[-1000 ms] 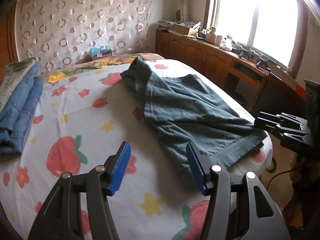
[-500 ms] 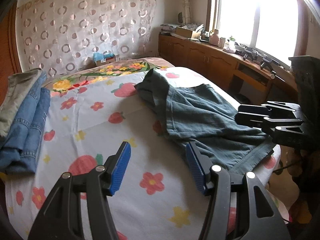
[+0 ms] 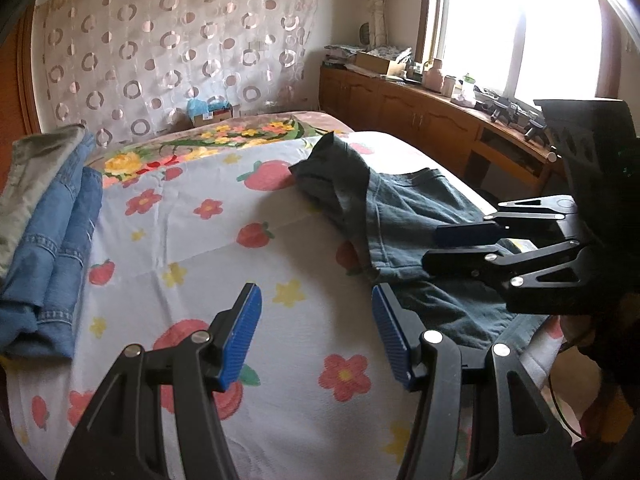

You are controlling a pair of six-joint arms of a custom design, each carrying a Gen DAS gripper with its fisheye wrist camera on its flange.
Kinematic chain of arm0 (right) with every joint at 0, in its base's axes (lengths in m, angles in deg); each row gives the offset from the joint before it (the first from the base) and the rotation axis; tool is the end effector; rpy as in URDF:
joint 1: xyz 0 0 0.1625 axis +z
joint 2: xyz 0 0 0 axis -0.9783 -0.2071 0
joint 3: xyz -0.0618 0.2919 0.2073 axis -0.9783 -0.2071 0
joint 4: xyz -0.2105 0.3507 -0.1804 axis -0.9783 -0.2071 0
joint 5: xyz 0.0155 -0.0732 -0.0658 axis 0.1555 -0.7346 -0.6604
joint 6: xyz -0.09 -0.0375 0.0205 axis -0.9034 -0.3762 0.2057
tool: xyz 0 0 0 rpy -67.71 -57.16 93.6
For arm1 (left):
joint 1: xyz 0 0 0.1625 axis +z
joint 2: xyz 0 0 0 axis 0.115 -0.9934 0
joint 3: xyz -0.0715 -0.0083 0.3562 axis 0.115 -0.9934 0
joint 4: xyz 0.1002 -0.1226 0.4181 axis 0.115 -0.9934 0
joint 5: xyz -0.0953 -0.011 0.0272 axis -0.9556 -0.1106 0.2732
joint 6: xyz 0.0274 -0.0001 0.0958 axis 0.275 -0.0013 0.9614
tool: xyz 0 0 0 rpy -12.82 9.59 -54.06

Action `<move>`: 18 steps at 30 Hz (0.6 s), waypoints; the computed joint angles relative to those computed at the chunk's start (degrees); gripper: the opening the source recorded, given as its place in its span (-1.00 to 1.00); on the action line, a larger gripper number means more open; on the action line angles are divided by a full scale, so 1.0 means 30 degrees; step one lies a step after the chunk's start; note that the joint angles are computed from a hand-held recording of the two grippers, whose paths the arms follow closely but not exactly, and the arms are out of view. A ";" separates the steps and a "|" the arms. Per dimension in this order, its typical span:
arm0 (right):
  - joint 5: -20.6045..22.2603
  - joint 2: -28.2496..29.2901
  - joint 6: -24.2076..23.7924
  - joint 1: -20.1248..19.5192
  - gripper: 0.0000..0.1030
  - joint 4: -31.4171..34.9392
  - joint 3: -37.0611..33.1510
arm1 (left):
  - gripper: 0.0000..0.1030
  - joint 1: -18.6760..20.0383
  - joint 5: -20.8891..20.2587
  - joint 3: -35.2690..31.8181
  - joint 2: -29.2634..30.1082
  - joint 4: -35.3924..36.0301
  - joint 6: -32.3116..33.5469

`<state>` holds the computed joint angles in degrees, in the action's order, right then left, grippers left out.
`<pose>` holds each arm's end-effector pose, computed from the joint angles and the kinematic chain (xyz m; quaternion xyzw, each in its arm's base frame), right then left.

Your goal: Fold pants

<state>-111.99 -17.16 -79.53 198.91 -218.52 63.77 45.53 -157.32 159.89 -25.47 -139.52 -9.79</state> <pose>0.3106 -0.3793 0.0325 0.2003 -0.8888 0.3306 0.2463 -0.1103 -0.4167 0.2321 0.4459 0.8589 -0.2031 0.1491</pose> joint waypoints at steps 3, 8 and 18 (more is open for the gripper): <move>0.0157 0.0142 -0.0107 -0.0205 -0.38 0.0800 -0.0305 | 0.10 0.0270 -0.0190 -0.0024 0.0089 0.0121 0.0023; 0.0258 0.0376 -0.0101 -0.0475 -0.38 0.1775 -0.0661 | 0.10 0.0484 -0.0312 0.0038 0.0082 0.0293 -0.0087; 0.0173 0.0673 -0.0327 -0.0724 -0.80 0.1445 -0.0874 | 0.10 0.0470 -0.0334 0.0202 -0.0043 0.0514 -0.0198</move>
<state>-111.47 -15.14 -80.51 196.74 -214.19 61.15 46.94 -158.33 160.50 -25.60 -137.98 -10.38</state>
